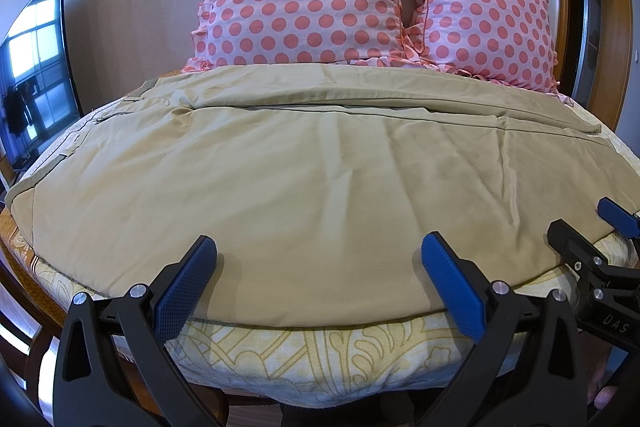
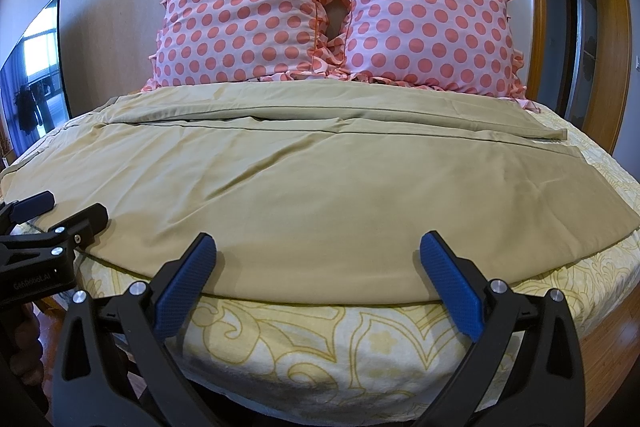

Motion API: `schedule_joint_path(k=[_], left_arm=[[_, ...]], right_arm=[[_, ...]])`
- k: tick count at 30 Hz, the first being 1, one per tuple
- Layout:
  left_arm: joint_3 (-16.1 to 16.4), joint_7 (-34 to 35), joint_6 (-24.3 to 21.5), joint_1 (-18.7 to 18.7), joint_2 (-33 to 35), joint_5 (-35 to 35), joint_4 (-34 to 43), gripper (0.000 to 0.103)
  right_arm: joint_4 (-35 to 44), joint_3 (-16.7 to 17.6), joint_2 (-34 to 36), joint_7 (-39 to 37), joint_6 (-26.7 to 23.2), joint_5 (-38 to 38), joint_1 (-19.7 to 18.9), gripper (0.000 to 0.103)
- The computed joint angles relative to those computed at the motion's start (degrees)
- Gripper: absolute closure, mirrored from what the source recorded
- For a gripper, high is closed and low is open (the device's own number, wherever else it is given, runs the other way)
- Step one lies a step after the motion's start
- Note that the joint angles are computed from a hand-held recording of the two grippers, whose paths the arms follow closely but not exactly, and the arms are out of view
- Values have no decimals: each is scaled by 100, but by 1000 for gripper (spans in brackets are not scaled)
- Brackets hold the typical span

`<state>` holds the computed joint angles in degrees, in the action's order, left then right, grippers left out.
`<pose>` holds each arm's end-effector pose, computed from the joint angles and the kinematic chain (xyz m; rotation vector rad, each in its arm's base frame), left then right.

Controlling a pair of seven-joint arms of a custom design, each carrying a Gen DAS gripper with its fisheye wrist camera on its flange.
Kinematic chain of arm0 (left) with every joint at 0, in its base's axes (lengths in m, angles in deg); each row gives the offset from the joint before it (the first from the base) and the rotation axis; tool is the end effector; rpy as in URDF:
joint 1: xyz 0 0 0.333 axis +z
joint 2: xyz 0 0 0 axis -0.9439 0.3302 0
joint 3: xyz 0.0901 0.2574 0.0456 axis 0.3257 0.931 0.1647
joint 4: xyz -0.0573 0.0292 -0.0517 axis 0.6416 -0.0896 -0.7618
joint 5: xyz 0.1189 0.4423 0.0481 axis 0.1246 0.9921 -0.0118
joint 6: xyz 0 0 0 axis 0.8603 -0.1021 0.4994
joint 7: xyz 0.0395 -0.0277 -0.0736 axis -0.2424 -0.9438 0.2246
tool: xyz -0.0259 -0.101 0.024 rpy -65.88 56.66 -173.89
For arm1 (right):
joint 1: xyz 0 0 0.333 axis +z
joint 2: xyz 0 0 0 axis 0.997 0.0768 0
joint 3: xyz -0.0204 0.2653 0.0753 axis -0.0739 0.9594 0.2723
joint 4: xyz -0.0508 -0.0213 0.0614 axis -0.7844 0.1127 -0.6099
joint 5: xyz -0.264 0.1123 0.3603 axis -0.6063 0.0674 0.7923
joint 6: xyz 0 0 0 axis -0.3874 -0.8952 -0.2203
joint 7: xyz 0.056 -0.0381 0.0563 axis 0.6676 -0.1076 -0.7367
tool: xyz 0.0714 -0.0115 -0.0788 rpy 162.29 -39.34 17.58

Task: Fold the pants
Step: 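Grasp the khaki pants' leg end with the right gripper while the left tool approaches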

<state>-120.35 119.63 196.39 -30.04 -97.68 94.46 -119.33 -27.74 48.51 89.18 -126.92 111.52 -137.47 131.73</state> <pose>0.5030 -0.3170 0.3902 -1.3805 1.9444 -0.9750 0.4495 0.5475 0.4011 -1.3749 1.8771 -1.0188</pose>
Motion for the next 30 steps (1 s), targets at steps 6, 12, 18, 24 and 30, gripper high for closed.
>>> schedule_joint_path(k=[6,12,18,24,30], left_arm=[[974,138,-560,-963,417,264,189,1],[1067,-174,-736,-851,651,876,679,1],[287,-2717,-1675,-52,2351,4821,2215,1],[914,-2380,-2571,-1064,3994,5302,3348,1],[813,-1689,-1559,-739,4360,4131,3253,1]], right_arm=[[-414,24,-377,-359,715,292,-262,2],[-1288,78,-1576,-160,717,462,-864,2],[-990,-108,-1658,-826,207,1222,-1800,2],[252,-662,-485,-1200,173,2443,-2630,20],[1664,-1117,724,-1197,-451,3086,-2896,32]])
